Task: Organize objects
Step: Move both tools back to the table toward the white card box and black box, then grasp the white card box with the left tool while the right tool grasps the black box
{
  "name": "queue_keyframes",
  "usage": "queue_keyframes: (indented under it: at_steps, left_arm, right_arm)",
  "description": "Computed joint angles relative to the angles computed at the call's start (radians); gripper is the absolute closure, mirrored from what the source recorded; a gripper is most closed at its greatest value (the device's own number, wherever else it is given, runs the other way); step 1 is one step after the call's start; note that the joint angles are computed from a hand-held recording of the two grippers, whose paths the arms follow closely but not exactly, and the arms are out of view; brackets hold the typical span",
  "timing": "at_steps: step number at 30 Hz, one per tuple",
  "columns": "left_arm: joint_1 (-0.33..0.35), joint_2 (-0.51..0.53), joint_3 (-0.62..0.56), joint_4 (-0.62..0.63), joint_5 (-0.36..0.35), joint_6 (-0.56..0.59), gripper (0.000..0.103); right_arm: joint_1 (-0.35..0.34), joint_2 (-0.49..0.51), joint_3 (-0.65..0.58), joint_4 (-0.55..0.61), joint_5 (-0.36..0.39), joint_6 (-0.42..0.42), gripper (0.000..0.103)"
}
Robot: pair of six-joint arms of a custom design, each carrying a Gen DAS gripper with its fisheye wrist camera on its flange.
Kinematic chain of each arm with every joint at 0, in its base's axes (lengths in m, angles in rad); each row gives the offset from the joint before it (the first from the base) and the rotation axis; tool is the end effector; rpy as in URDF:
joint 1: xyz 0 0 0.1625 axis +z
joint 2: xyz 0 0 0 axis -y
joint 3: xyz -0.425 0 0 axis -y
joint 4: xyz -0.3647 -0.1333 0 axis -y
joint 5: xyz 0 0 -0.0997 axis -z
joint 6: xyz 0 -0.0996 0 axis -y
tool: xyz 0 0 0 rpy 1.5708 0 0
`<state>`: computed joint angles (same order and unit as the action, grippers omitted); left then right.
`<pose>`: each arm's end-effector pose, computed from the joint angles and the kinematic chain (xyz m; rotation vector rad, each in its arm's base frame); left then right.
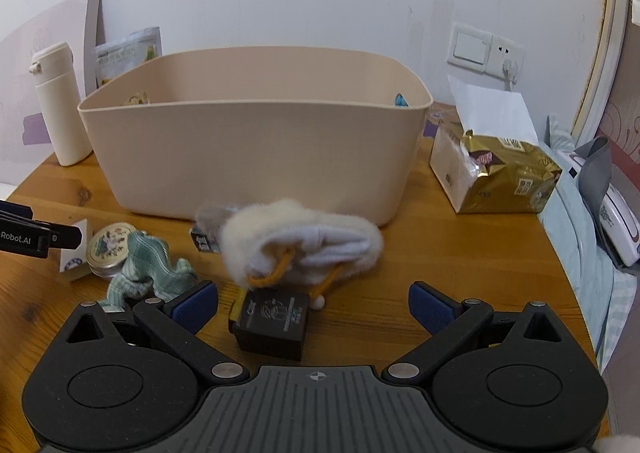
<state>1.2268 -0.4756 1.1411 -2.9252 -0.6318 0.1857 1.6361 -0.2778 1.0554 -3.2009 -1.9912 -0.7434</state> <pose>-0.0616 -0.8055 0.1499 0.1828 2.1499 -0.8443 0.1448 -0.7949 0.0384 0.7146 -2.2480 0.8388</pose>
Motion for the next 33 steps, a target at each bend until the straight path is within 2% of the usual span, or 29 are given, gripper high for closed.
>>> queue_keyframes:
  at_steps: [13,14,16,21,27,30,31,33]
  left_arm:
    - [0.002,0.033,-0.059,0.066,0.007,-0.143,0.014]
    - [0.002,0.033,-0.058,0.063,0.006,-0.145,0.016]
    - [0.004,0.028,-0.055,0.080,0.000,-0.160,0.027]
    - [0.004,0.020,-0.036,0.065,0.006,-0.158,0.037]
    - [0.004,0.008,-0.012,0.037,0.006,-0.147,0.053]
    - [0.001,0.006,-0.007,0.030,0.017,-0.143,0.069]
    - [0.000,0.007,-0.005,0.028,0.023,-0.135,0.070]
    - [0.001,0.002,0.003,0.022,0.016,-0.129,0.070]
  right_arm:
    - [-0.007,0.022,-0.035,0.059,-0.012,0.008,0.000]
    - [-0.007,0.025,-0.039,0.065,-0.013,0.009,0.000]
    - [-0.007,0.032,-0.049,0.075,-0.018,0.008,0.000]
    - [-0.004,0.041,-0.062,0.098,-0.033,0.012,0.001]
    - [-0.003,0.044,-0.071,0.130,-0.039,0.019,0.023]
    - [-0.002,0.042,-0.064,0.129,-0.029,0.016,0.033]
    - [-0.003,0.040,-0.059,0.124,-0.024,0.017,0.036]
    - [-0.003,0.037,-0.048,0.115,-0.014,0.018,0.052]
